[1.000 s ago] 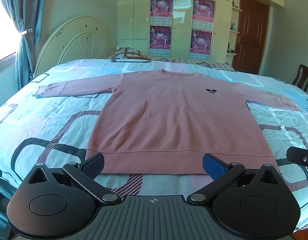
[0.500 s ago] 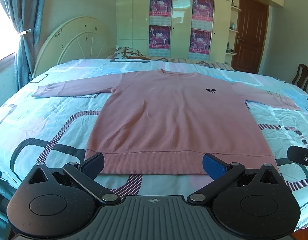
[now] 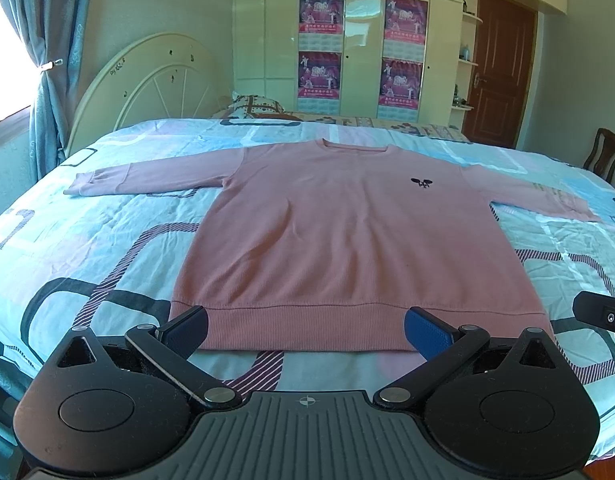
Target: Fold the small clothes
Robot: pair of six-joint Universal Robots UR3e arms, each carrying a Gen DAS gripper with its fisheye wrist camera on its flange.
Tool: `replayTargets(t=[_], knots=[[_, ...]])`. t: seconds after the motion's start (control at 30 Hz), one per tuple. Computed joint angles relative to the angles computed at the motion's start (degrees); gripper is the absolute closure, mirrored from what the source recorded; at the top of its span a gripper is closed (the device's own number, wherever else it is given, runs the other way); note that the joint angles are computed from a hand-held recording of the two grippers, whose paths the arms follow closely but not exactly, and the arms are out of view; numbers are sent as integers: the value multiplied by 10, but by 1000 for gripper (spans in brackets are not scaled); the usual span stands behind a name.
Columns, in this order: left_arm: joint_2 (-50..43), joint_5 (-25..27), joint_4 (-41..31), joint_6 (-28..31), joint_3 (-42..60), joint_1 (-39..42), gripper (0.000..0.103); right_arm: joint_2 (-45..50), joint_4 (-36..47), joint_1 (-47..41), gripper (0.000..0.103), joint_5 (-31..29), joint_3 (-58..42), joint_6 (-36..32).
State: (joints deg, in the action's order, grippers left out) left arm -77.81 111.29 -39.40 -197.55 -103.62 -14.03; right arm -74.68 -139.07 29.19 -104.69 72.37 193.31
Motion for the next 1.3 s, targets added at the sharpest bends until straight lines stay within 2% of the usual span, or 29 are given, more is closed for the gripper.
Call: replayTargets(t=[0.83, 0.97, 1.17, 1.3], knots=[[5, -1, -7, 5, -5, 9, 0, 8, 3, 2, 0, 2, -11, 5], [5, -37, 8, 15, -7, 24, 0, 13, 9, 2, 0, 0, -16, 9], [-42, -37, 30, 7, 30, 15, 0, 18, 0, -13, 0, 3, -15, -3], [-76, -68, 35, 7, 59, 31, 0, 34, 4, -40, 0, 8, -31, -13]])
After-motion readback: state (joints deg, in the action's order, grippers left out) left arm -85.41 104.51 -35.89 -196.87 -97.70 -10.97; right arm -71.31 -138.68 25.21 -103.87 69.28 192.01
